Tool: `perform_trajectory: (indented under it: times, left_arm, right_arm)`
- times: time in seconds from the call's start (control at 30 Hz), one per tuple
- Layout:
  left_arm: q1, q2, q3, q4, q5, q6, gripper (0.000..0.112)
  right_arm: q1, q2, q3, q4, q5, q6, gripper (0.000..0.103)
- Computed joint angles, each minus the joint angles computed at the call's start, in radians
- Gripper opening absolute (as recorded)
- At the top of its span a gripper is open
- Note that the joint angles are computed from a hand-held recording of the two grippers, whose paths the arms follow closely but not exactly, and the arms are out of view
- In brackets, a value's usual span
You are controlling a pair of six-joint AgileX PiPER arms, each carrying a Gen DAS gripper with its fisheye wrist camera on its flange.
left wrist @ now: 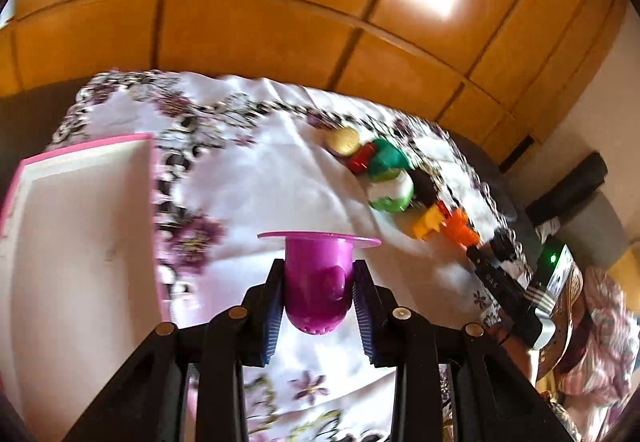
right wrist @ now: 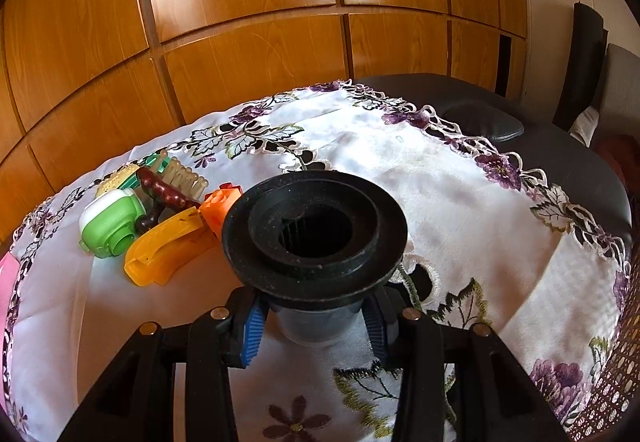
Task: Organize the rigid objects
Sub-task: 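Carry the magenta piece into the pink box and open the left tool while the right holds the cup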
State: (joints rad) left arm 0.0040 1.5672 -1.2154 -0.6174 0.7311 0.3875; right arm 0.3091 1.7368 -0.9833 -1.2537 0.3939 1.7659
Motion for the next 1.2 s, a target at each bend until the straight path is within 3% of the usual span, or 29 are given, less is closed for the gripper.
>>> perform_trajectory:
  times: [0.23, 0.43, 0.77, 0.93, 0.97, 1.0, 1.07, 1.2]
  left_arm:
    - [0.193, -0.008, -0.004, -0.041, 0.048, 0.073, 0.033]
    - [0.333, 0.111, -0.111, 0.023, 0.106, 0.022, 0.033]
    - [0.408, 0.333, -0.297, 0.144, 0.123, -0.103, 0.033]
    - [0.418, 0.383, -0.355, 0.161, 0.112, -0.168, 0.034]
    - [0.42, 0.387, -0.359, 0.162, 0.098, -0.177, 0.041]
    - [0.421, 0.392, -0.367, 0.175, 0.088, -0.197, 0.057]
    - [0.429, 0.389, -0.366, 0.186, 0.061, -0.226, 0.07]
    - [0.449, 0.342, -0.313, 0.147, 0.019, -0.183, 0.073]
  right_arm:
    - [0.06, -0.008, 0.006, -0.099, 0.081, 0.064, 0.042]
    - [0.083, -0.002, -0.005, -0.111, 0.098, 0.036, 0.042]
    - [0.118, 0.008, -0.015, -0.105, 0.152, 0.004, 0.042]
    - [0.13, 0.015, -0.025, -0.094, 0.176, -0.019, 0.042]
    - [0.13, 0.016, -0.026, -0.092, 0.177, -0.021, 0.042]
    - [0.132, 0.016, -0.025, -0.092, 0.18, -0.02, 0.042]
    - [0.134, 0.016, -0.025, -0.092, 0.183, -0.02, 0.042]
    - [0.141, 0.019, -0.027, -0.09, 0.195, -0.024, 0.042]
